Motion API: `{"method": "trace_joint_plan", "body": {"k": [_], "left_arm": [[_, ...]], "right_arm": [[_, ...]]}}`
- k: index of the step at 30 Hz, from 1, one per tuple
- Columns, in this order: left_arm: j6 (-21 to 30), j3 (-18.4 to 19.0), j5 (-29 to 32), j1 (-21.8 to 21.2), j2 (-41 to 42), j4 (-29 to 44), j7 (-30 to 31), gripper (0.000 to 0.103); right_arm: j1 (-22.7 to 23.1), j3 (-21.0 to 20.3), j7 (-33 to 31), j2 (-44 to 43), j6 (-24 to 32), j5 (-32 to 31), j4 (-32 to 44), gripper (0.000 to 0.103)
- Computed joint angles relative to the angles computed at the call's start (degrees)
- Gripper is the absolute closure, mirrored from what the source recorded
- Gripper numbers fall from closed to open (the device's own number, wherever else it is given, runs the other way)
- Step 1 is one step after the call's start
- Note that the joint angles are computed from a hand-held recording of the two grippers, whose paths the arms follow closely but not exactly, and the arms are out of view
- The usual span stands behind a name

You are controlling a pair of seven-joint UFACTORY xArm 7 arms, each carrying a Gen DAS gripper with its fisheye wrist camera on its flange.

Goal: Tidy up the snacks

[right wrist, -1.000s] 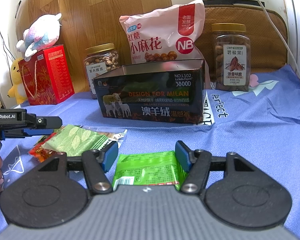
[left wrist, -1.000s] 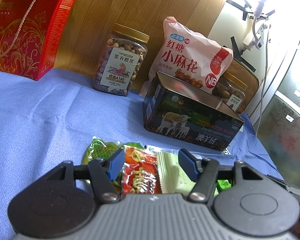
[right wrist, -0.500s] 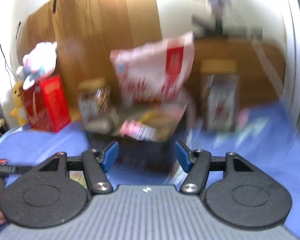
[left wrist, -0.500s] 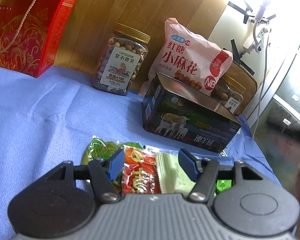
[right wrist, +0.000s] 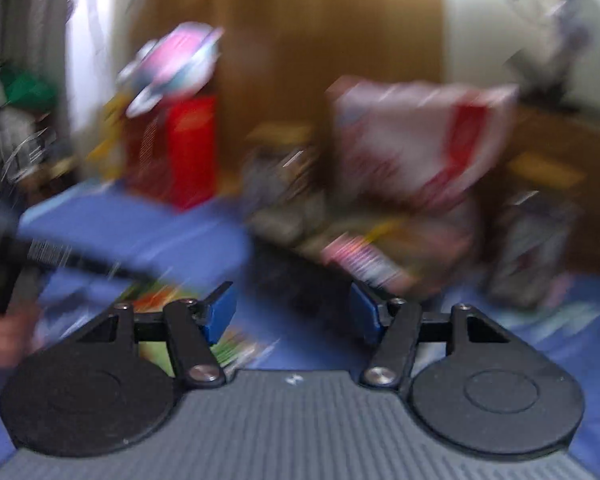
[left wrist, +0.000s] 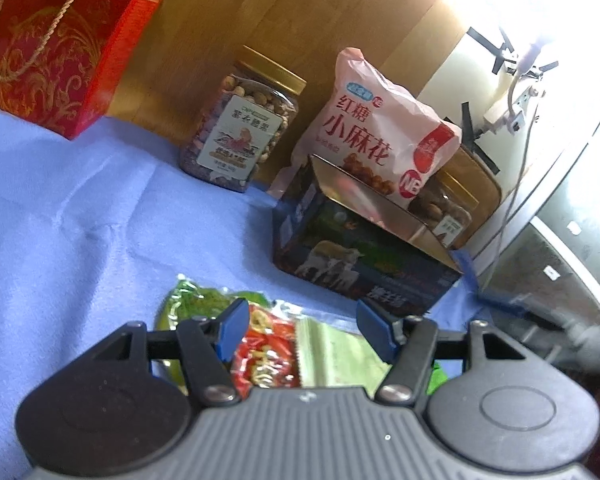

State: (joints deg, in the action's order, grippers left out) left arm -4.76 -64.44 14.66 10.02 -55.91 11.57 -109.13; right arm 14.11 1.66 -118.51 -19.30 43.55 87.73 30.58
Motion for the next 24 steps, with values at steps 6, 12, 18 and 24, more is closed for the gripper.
{"method": "trace_joint_plan", "body": {"k": [6,12,18,24], "left_arm": [[-3.81,0.28,0.18,2.35,4.57,1.77,4.1,0.043],[-5.82,-2.54,-1.27,5.98,8.09,3.75,7.81,0.045],[-8.9,-5.79,-2.38,10.13,11.43,6.17,11.81,0.061],[-11.32,-9.96,-4.36,14.76,11.42,7.42,13.58,0.061]], "right_arm": [[2.84,2.55,-0.68,2.11,-0.54,-3.51,-1.23,0.038],[4.41,3.43,-1.58,4.32,-2.24,-4.54,-1.1,0.038],[3.62,2.58,-4.89,6.68,-0.89,-0.6,-0.31,0.059],[1.89,2.3,-7.01,7.32,0.5,3.02,-0.93,0.062]]}}
